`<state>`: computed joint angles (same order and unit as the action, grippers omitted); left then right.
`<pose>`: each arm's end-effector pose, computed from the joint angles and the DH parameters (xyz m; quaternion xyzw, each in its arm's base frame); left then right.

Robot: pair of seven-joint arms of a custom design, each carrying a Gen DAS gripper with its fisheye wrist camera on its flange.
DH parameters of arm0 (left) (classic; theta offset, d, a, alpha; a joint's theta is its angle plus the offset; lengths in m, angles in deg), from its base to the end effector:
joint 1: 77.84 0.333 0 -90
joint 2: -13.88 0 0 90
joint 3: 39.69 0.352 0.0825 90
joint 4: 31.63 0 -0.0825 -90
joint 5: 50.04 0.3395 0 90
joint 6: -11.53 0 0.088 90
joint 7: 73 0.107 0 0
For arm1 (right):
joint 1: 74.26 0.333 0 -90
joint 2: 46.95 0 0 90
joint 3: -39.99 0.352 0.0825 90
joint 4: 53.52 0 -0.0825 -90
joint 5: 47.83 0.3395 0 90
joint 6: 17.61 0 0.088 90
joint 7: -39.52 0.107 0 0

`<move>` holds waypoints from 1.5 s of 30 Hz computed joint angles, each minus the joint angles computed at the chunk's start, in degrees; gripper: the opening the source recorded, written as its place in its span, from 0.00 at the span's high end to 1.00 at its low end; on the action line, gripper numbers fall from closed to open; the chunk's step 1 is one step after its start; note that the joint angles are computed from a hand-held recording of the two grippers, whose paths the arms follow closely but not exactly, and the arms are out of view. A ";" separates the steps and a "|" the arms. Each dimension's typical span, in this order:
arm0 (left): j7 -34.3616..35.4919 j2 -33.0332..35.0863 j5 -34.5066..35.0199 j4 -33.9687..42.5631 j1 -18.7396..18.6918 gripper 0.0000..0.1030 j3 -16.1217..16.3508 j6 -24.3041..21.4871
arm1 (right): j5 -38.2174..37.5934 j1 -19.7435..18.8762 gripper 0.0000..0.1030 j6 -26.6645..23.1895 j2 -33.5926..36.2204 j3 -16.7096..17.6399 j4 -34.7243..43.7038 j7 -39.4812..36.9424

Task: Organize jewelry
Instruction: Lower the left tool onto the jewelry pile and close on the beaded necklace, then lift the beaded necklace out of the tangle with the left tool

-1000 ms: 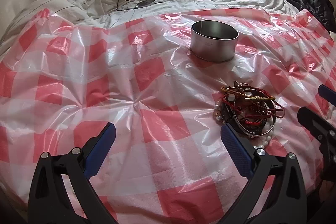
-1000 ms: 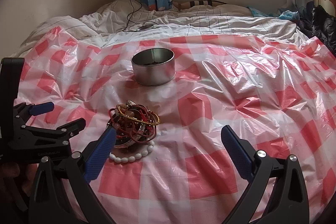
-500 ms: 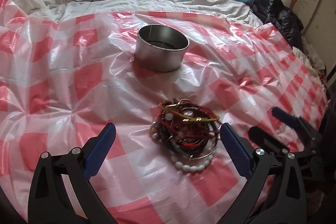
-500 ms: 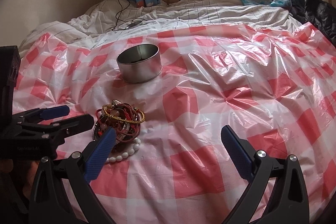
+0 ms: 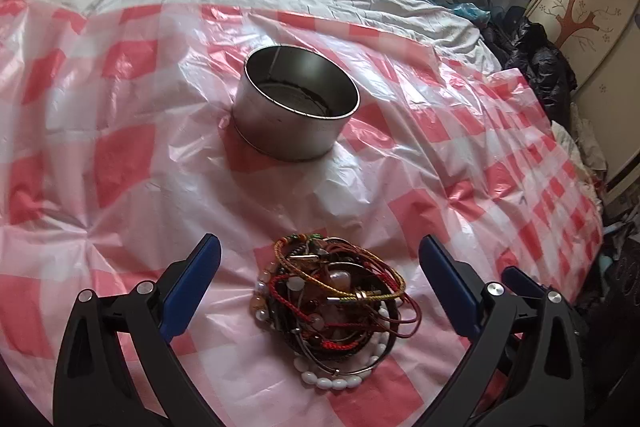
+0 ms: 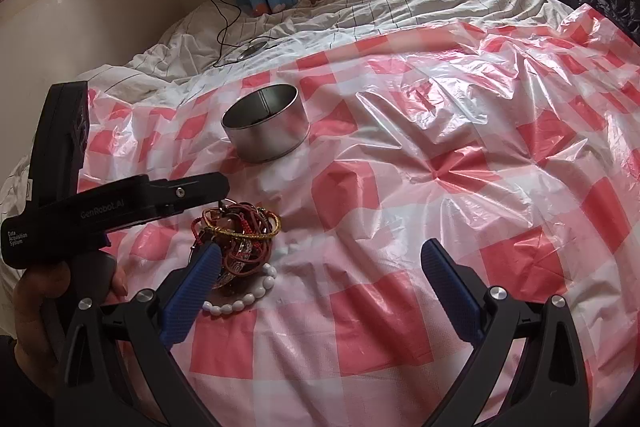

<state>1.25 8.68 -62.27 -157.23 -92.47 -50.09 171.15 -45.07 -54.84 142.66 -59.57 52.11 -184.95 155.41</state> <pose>0.4742 -0.2146 0.5616 -0.6675 0.6629 -0.3286 0.0839 0.4046 0.2561 0.5788 -0.6851 0.6377 -0.1052 0.3359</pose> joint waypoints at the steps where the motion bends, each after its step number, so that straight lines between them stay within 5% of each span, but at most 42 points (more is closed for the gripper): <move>1: -3.78 -0.34 5.29 -0.12 1.09 0.07 -0.83 0.12 | 0.02 0.04 0.07 -0.10 0.01 -0.02 0.01 -0.08; 4: -11.14 -0.74 16.04 0.22 2.70 0.07 -2.12 -0.65 | -0.10 0.02 0.07 -0.14 0.08 0.01 0.02 0.04; 18: -6.85 -0.28 11.81 0.06 0.51 0.08 -0.51 -1.46 | 0.17 0.49 0.07 -0.45 0.41 -0.06 0.03 -0.22; 20: -1.94 -0.05 5.35 0.06 -0.62 0.17 0.41 -1.21 | 0.20 0.57 0.07 -0.44 0.48 -0.06 0.05 -0.29; 25: 6.28 0.66 -6.38 0.22 -1.22 0.59 0.96 -2.05 | 0.58 0.78 0.07 -0.35 0.60 -0.20 0.06 -0.49; 34: 11.40 0.22 -15.67 -0.53 -0.74 0.95 1.09 0.37 | 1.26 1.01 0.07 -0.34 0.63 -0.34 0.00 -0.93; 40: 15.82 -0.37 -21.43 -0.68 -1.53 1.00 2.01 2.39 | 1.49 1.02 0.07 -0.40 0.60 -0.39 -0.02 -1.14; 45: 18.59 0.88 -27.34 1.36 -0.44 0.97 2.61 -4.29 | 1.86 1.09 0.07 -0.28 0.59 -0.47 -0.08 -1.24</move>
<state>19.84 9.56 -89.61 -155.88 -92.91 -47.47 166.85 -43.21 -53.75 142.38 -58.98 51.64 -185.03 154.17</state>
